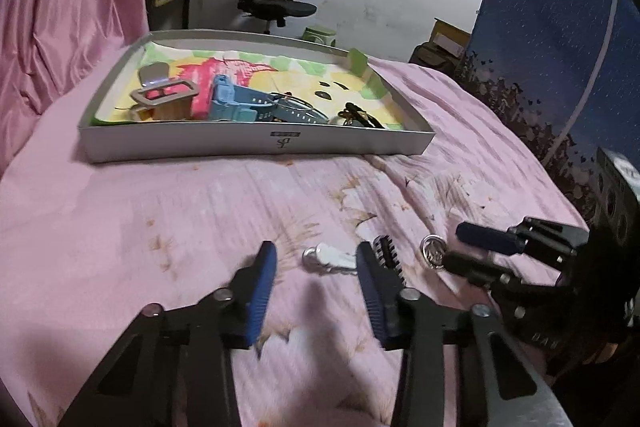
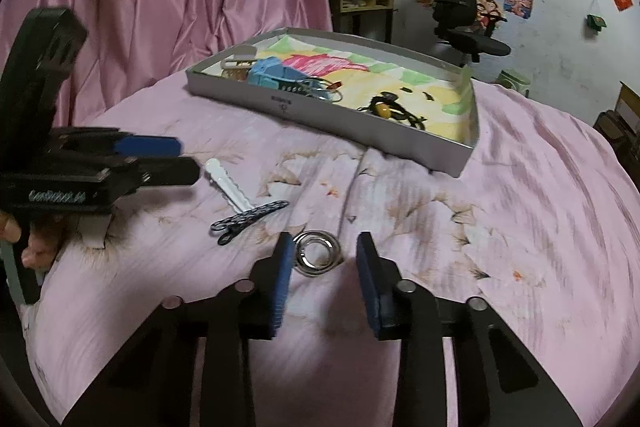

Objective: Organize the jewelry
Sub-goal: 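Grasp the white key-like item with the left tool while the right tool grasps the silver ring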

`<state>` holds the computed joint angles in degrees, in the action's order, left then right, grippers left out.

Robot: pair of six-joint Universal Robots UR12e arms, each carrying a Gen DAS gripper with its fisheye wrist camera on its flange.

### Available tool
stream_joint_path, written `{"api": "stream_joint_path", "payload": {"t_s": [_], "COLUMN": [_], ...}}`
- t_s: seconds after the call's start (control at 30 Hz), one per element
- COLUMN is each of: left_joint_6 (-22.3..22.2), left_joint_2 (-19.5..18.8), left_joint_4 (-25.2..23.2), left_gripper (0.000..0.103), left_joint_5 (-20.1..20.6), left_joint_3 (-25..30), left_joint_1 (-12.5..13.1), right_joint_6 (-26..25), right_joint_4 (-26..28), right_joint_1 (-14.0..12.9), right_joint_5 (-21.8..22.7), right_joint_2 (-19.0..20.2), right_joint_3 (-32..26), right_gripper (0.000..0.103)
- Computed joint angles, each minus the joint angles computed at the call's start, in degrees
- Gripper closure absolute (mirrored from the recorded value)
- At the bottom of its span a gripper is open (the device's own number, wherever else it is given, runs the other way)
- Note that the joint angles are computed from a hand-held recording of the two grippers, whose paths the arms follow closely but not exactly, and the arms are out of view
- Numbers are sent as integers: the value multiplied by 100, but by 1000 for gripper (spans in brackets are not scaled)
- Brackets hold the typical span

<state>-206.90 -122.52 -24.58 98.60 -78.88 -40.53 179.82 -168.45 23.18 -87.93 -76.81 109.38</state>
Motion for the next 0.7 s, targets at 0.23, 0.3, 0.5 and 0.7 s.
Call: {"api": "stream_joint_path", "payload": {"t_s": [0.23,0.3,0.5,0.7], "left_joint_6": [-61,-67,-33,1], "left_joint_2": [-86,-107,-145,-125], "left_joint_4": [-273,-329,-496,-387], "left_gripper": [70,70,82,85], "left_joint_5": [-304,-386,-546,-648], "left_joint_3": [132,163,224,175], "left_joint_1": [78,95,119,117], "right_joint_6": [-138,-162,-182,-147], "right_joint_4": [195,280,518,559], "right_joint_1": [5,5,16,0], "right_joint_5": [81,122,109,189], "right_joint_2": [35,62,112,100], "right_joint_3": [-75,-120,-212,-209], "right_gripper": [81,83,90,97]}}
